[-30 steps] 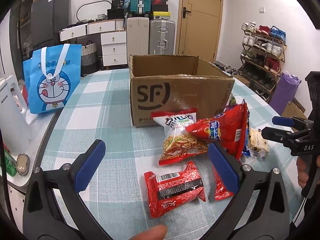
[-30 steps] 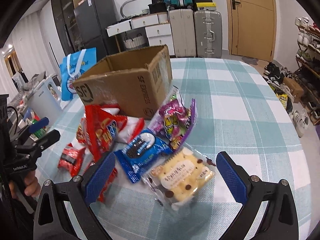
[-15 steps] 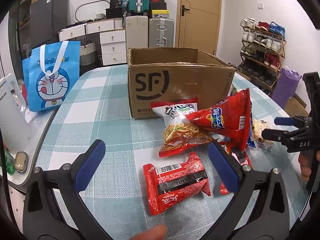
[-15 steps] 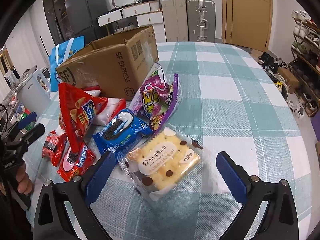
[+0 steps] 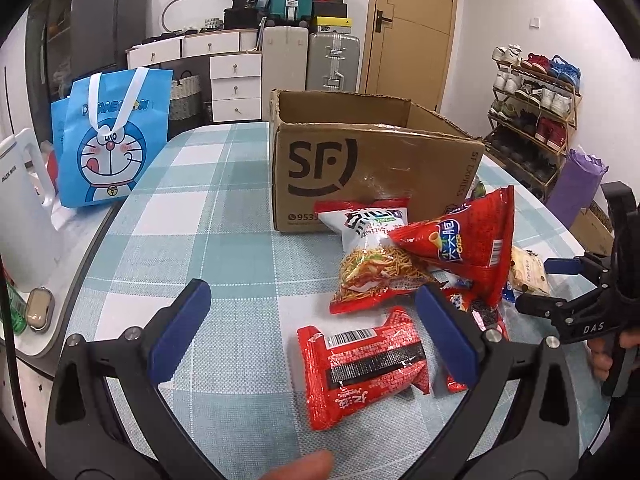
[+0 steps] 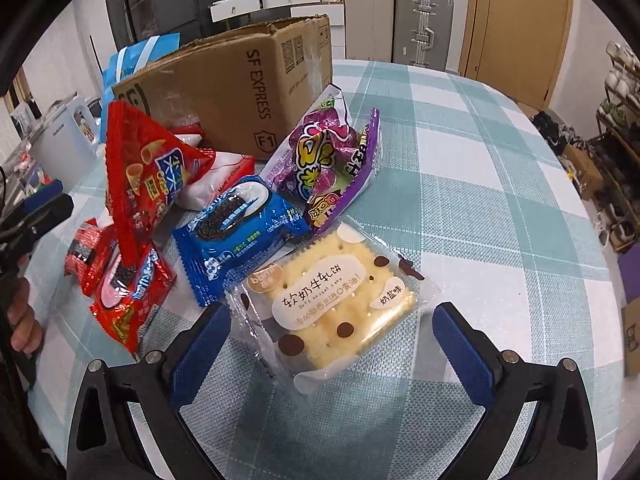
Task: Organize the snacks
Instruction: 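Grasp the yellow cream cracker pack with the right tool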
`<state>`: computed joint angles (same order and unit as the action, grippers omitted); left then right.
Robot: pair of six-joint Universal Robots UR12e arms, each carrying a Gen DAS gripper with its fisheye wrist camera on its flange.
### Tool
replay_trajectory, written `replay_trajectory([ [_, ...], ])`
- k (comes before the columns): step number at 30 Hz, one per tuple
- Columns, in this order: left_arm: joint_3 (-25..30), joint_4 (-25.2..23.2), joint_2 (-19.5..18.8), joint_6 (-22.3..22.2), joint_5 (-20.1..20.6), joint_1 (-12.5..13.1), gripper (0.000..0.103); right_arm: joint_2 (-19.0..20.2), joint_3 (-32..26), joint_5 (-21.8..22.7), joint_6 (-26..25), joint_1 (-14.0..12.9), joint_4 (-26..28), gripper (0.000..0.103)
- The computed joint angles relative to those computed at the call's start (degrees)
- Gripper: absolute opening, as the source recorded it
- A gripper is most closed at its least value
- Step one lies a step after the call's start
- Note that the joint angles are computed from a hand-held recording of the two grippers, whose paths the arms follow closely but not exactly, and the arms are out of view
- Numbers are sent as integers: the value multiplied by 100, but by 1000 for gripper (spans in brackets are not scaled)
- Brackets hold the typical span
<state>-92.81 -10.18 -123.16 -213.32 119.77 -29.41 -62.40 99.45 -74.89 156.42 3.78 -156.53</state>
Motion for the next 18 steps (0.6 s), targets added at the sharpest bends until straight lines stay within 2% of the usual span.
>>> replay_trajectory([
  [14, 28, -112, -8, -45, 4, -17, 102, 87, -96, -28, 22, 14, -48, 101],
  [15, 29, -106, -9, -45, 16, -21, 102, 75, -73, 11, 16, 0, -78, 95],
  [16, 28, -95, -12, -48, 17, -20, 102, 61, -42, 47, 5, -12, -155, 84],
  [18, 32, -102, -13, -50, 6, -17, 102, 36, -3, 96, -29, -39, -202, 77],
])
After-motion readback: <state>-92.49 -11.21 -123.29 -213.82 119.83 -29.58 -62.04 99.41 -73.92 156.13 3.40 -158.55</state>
